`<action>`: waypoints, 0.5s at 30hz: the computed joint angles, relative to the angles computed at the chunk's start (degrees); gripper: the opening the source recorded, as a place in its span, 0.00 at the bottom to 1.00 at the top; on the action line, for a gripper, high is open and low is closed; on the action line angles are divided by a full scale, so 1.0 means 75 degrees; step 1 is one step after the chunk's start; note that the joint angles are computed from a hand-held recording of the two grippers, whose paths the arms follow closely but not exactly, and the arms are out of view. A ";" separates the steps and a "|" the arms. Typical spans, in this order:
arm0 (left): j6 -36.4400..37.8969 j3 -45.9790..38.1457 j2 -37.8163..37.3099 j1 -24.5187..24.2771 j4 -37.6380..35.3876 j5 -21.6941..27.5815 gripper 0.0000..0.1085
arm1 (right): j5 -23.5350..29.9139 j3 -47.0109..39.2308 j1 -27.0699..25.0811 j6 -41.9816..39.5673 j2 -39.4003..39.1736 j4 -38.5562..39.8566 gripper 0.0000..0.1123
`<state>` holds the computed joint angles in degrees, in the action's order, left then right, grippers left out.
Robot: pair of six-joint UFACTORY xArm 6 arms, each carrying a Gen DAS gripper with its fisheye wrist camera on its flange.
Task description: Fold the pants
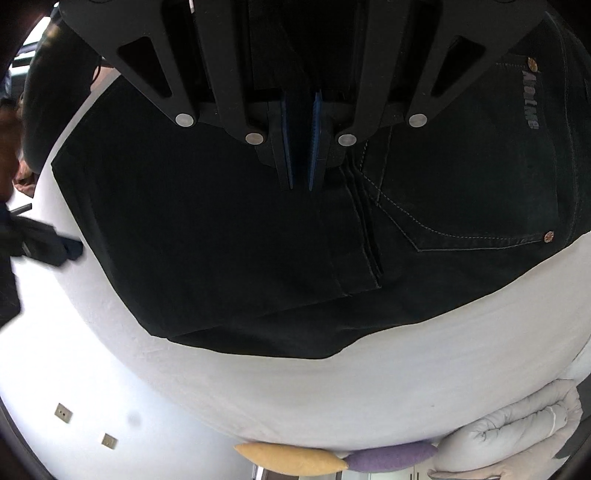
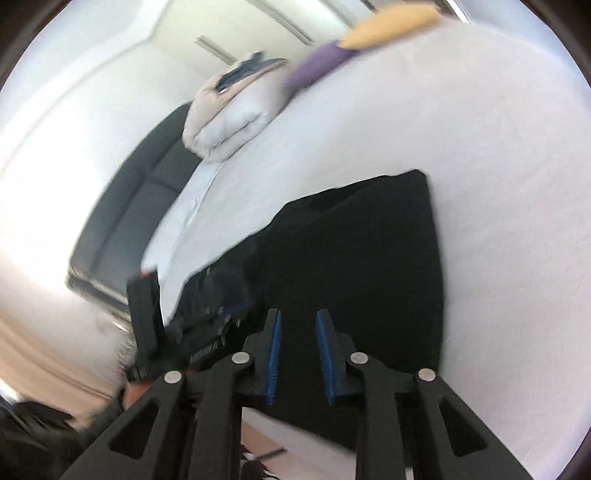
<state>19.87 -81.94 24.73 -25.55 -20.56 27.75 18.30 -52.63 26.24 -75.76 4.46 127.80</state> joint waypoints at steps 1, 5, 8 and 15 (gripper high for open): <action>-0.0110 -0.0108 0.0073 -0.0013 0.0072 0.0046 0.07 | 0.0161 -0.0102 -0.0215 0.0269 0.0198 -0.0236 0.20; -0.1093 -0.0286 0.0290 -0.0306 0.1103 -0.0226 0.07 | 0.0993 -0.0826 -0.0969 0.1665 0.0938 -0.1601 0.20; -0.1667 -0.0098 0.0184 -0.0398 0.1825 -0.0390 0.07 | 0.1192 -0.1410 -0.1134 0.2464 0.1492 -0.2294 0.20; -0.1360 -0.0114 0.0203 -0.0301 0.1491 -0.0368 0.07 | 0.1443 -0.1476 -0.1251 0.2911 0.1892 -0.2468 0.06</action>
<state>9.67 -82.79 26.26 -27.81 -9.38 24.99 29.12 -63.70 16.86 -53.93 18.65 109.29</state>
